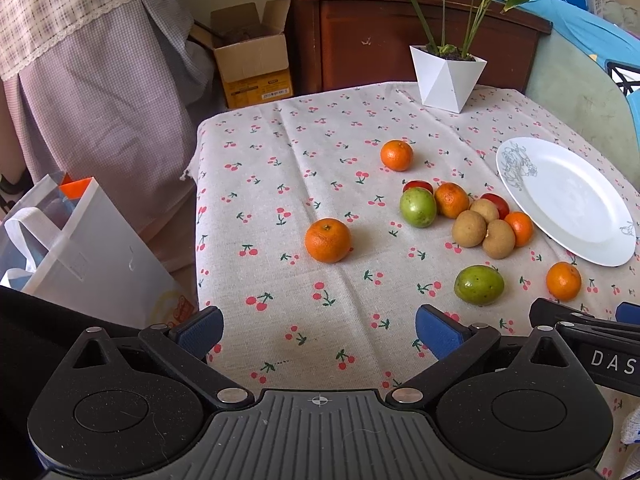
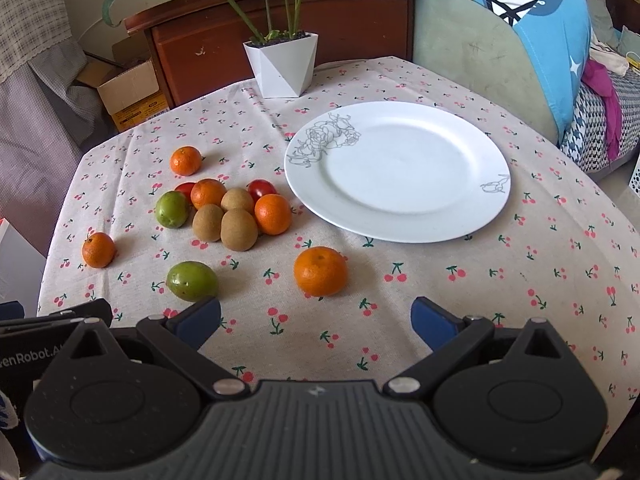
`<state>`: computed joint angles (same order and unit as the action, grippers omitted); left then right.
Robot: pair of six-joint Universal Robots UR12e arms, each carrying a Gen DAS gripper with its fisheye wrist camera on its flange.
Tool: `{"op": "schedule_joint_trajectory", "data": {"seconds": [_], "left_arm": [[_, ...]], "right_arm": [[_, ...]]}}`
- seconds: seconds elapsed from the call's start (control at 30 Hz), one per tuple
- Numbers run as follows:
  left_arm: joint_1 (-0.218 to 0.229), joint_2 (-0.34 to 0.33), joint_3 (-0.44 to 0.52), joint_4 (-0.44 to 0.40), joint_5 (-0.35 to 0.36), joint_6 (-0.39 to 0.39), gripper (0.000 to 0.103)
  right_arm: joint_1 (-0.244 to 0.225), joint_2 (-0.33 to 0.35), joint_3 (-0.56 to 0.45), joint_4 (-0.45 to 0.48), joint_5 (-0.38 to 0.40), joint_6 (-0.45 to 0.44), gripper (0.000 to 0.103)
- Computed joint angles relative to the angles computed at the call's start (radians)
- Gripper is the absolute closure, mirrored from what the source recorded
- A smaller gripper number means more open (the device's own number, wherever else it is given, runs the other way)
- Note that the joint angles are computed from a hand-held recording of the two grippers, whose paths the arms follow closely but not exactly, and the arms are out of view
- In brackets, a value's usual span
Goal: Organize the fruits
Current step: 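Move both tools toward the fruit cluster beside the white plate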
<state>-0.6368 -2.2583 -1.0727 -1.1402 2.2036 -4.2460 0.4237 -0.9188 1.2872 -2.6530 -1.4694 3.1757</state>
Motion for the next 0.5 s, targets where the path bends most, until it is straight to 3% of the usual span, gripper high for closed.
{"op": "schedule_joint_trajectory", "data": {"seconds": [0.5], "left_arm": [[0.003, 0.003, -0.015, 0.049, -0.036, 0.012, 0.0]], "right_arm": [[-0.009, -0.006, 0.022, -0.034, 0.017, 0.037, 0.002]]}}
